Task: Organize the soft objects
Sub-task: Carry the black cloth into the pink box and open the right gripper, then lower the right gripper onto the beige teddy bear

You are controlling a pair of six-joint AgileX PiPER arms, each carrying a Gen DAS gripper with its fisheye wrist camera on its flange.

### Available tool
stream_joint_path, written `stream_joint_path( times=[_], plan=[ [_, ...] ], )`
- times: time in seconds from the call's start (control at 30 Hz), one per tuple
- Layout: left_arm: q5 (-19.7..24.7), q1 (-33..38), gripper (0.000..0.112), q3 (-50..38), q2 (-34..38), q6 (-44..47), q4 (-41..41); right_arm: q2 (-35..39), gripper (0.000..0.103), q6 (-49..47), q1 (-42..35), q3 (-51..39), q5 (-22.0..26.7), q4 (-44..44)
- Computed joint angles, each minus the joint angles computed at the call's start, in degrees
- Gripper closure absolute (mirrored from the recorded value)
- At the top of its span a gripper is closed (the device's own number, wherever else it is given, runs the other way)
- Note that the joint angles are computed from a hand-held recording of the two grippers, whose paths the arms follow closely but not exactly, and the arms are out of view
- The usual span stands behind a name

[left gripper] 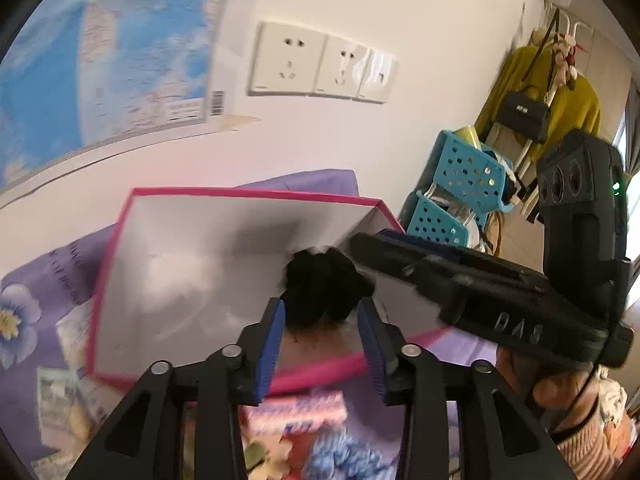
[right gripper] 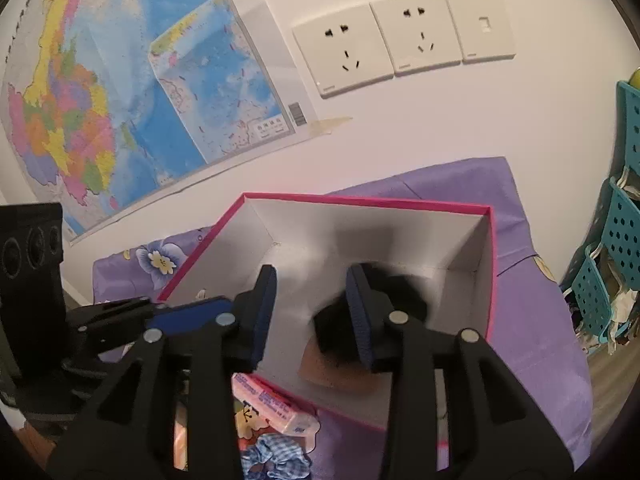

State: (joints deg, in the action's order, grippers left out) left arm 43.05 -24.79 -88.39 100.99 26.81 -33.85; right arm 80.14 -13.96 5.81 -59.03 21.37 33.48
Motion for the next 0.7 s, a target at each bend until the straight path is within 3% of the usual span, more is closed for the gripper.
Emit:
stream_joint_path(
  times=[0.07, 0.2, 0.3, 0.57, 0.7],
  plan=[
    [-0.8, 2.1, 0.068, 4.9, -4.6, 3.5, -2.2, -2.9, 0.061, 2.8, 1.5, 2.1, -1.7, -2.8],
    [0.4, 8.6, 0.057, 14.1, -14.2, 12.3, -8.1, -10.3, 0.06, -3.7, 7.1, 6.8, -3.8, 3.2],
    [4.9, 16.3, 0.054, 19.1, -20.0, 19.0, -13.1, -13.0, 0.058, -3.4, 13.3, 8.5, -4.1, 2.3],
    [23.3, 44.8, 0.054, 23.3, -27.2, 34.7, -23.5, -9.3, 0.059, -5.2, 28.1, 7.7, -4.2, 5.9],
    [24.8, 54.0, 0.054, 21.4, -25.0, 36.5, -24.4, -3.8, 0.058, -6.1, 32.1, 4.8, -5.1, 8.4]
  ],
)
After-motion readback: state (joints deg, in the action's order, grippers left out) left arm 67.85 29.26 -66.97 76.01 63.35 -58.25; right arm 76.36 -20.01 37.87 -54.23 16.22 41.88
